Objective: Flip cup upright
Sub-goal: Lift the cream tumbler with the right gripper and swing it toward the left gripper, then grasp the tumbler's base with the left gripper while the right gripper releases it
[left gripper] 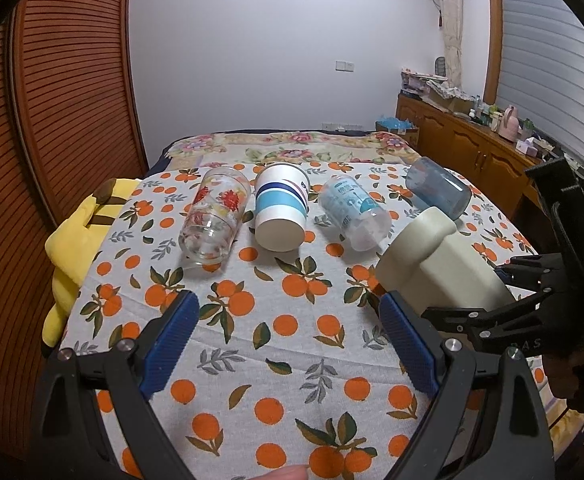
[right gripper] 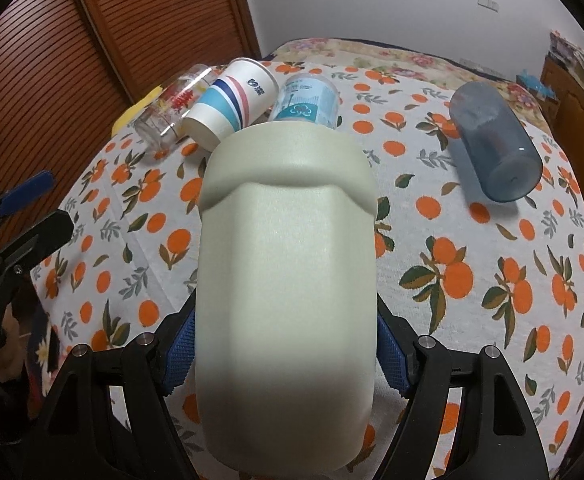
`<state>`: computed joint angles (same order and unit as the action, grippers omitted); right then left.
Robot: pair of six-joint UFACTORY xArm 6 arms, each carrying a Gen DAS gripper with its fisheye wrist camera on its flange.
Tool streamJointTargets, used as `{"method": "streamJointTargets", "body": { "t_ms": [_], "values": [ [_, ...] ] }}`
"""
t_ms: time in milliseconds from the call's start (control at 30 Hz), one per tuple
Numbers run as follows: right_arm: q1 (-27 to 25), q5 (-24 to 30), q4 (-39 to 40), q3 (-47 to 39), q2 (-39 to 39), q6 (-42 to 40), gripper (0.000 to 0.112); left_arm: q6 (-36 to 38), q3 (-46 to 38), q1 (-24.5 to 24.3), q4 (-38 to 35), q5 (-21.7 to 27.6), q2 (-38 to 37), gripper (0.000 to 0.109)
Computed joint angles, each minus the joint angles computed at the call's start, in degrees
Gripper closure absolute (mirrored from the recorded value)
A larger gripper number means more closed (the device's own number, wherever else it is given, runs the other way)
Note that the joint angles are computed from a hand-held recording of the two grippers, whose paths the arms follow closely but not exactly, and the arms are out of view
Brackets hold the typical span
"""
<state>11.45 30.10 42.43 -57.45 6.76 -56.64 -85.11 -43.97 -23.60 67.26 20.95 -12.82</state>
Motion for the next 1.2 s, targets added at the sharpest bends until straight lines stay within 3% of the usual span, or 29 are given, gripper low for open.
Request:
{"method": "streamJointTargets", "body": {
  "t_ms": [333, 567, 767, 1200],
  "values": [
    [-0.58, 0.09, 6.17, 2.84, -4.72, -6.19, 0.029, 5.85, -2.68, -0.7, -6.79, -0.84, 2.33, 0.016],
    [-3.74, -0.53, 13.45, 8.11, -11.45, -14.79, 0.029, 11.67, -6.09, -2.83, -13.19, -0.53, 5.2, 0.016],
    [-6.43, -4.05, 21.15, 11.45, -14.78, -23.4, 0.029, 16.46, -10.83, -5.19, -19.66, 0.11, 8.98, 0.016],
    [-12.29, -2.67, 32.64, 10.83, -12.97, -34.18, 0.028, 28.67, -19.91, -6.64, -40.57, 1.58, 18.06, 0.016]
  ]
}}
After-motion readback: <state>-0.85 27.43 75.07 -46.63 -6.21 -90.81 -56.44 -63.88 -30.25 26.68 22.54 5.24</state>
